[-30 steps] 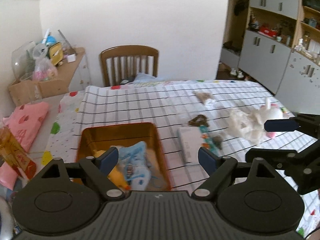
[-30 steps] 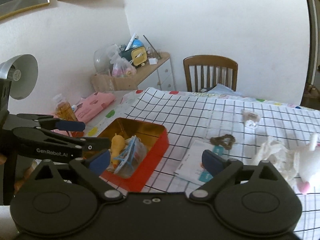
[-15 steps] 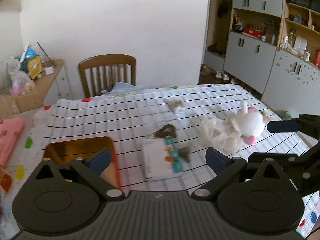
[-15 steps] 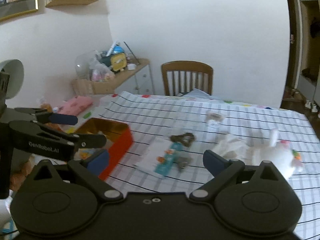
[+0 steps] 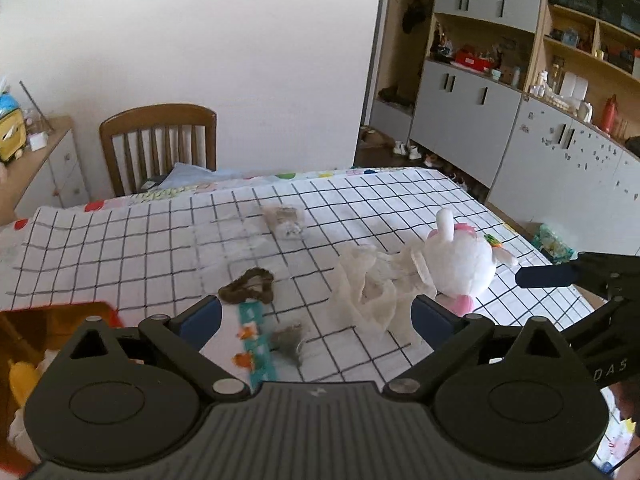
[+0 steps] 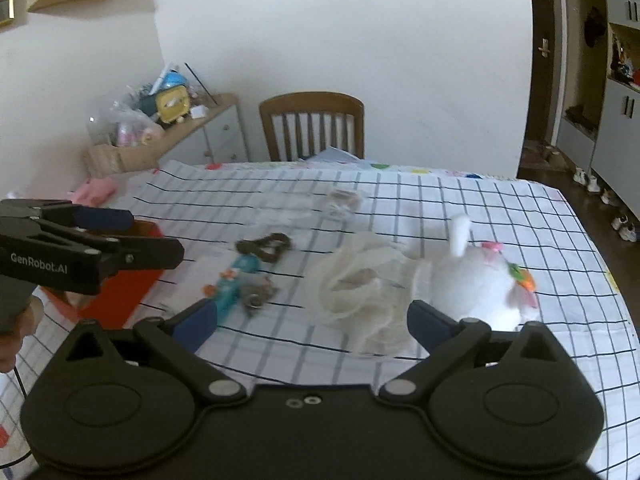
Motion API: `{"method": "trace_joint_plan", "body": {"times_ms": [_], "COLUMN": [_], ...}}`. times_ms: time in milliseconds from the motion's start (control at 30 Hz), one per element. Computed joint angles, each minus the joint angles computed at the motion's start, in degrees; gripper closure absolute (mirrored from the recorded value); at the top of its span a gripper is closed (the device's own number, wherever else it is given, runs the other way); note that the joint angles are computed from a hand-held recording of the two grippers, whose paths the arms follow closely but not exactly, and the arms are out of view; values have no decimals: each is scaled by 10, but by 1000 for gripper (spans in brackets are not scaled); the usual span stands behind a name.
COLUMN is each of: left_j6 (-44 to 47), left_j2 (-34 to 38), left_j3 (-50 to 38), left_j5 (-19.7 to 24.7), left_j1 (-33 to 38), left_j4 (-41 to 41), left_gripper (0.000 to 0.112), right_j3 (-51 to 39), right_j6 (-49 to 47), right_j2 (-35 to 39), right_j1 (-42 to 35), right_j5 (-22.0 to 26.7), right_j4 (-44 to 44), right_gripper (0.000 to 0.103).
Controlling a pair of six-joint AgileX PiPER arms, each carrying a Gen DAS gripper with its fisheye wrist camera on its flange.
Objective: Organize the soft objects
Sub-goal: 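Grasp the red-tagged tea bag with the left tool while the right tool reaches the lace cloth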
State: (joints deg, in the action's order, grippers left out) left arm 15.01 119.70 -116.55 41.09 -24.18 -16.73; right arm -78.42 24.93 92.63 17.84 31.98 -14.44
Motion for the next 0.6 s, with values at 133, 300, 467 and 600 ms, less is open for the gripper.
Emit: {"method": "trace_joint_plan", "body": {"times_ms": [133, 300, 467, 600], "left_j6": [-21, -47, -74, -94], "left_j2": [47, 80, 107, 129], "left_j3": [-53, -62, -70, -89], "left_j5": [13, -5, -17, -15], "left_j1": [-14, -25, -29, -31], "left_j4": [27, 60, 93, 110], "left_gripper": [11, 11, 11, 12], "right_j3": [-3, -27, -70, -109], "right_j6": [-59, -170, -244, -292], "right_j2": [15, 48, 93, 135], "right_j1": [-30, -61, -81, -87], "right_j5": [-6, -1, 20, 44], "right_j4": [39, 120, 163, 180], "right_gripper": [5, 10, 15, 17]}}
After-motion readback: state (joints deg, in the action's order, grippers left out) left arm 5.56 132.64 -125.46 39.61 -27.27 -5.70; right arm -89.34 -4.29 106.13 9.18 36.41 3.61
